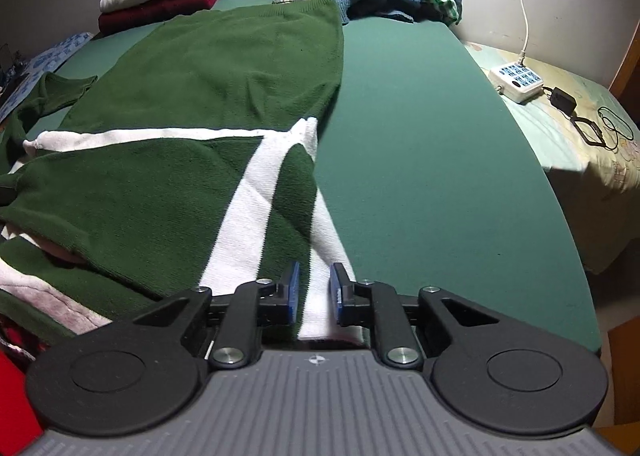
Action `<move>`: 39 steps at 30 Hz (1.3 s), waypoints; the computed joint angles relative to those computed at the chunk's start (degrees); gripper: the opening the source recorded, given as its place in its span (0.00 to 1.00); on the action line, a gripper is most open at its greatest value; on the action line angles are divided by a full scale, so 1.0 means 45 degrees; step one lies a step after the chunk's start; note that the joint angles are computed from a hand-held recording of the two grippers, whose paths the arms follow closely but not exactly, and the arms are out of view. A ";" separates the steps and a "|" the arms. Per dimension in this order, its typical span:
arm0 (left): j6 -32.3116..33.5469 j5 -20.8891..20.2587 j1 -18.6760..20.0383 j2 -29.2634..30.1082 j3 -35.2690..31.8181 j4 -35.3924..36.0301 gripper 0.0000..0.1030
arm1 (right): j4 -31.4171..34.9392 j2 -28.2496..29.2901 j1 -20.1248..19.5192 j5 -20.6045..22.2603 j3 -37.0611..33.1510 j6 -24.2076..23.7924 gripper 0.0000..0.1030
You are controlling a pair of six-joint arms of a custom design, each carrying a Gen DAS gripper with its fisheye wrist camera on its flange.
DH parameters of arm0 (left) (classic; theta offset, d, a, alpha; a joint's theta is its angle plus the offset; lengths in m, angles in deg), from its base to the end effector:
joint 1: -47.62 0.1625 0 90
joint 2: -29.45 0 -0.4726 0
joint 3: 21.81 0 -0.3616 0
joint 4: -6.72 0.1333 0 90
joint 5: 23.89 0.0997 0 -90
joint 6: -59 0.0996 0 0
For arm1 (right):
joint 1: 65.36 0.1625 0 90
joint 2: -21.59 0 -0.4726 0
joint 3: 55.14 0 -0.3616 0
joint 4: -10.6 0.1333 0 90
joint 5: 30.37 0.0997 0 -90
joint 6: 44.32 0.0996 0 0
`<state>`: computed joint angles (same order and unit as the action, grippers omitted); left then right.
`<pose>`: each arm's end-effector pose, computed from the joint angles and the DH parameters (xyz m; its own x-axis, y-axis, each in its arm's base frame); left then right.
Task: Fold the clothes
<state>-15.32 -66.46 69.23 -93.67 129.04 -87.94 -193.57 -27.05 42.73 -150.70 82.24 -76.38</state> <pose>-0.0421 -0.2390 0.2890 -0.8184 -0.1275 -0.5604 0.2496 0.7994 -0.5464 0.2178 -0.3993 0.1209 -0.6036 -0.5081 0.6144 -0.7089 0.6947 -0.1218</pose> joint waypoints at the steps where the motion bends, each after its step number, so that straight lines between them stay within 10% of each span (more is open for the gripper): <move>1: -0.0006 -0.0024 -0.0018 -0.0003 -0.0027 0.0068 0.19 | 0.0149 -0.0007 0.0059 -0.0140 -0.0079 -0.0047 0.17; 9: -0.0057 -0.0015 -0.0190 0.0142 -0.0013 0.0138 0.22 | 0.0488 0.0229 0.0290 0.1240 -0.0788 0.0729 0.17; 18: -0.0316 0.0013 -0.0290 0.0062 -0.0097 0.0619 0.31 | -0.1413 0.1652 -0.0241 0.1331 -0.1428 -0.1244 0.01; 24: -0.1304 0.0064 -0.0569 0.0342 -0.0238 0.1489 0.34 | 0.0535 0.0301 -0.0493 0.2478 -0.1120 0.0362 0.12; 35: -0.4343 -0.0035 -0.1195 0.1309 -0.0679 0.3216 0.38 | 0.4473 -0.1572 -0.0947 0.2684 -0.1103 -0.1072 0.15; 39: -0.5480 -0.0058 -0.1328 0.0344 -0.0460 0.2734 0.76 | 0.5063 -0.1426 -0.0982 0.3944 -0.1589 -0.1594 0.25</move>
<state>-39.98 -66.73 63.25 -92.13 126.97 -75.64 -170.78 -33.46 38.30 -132.95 75.09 -83.55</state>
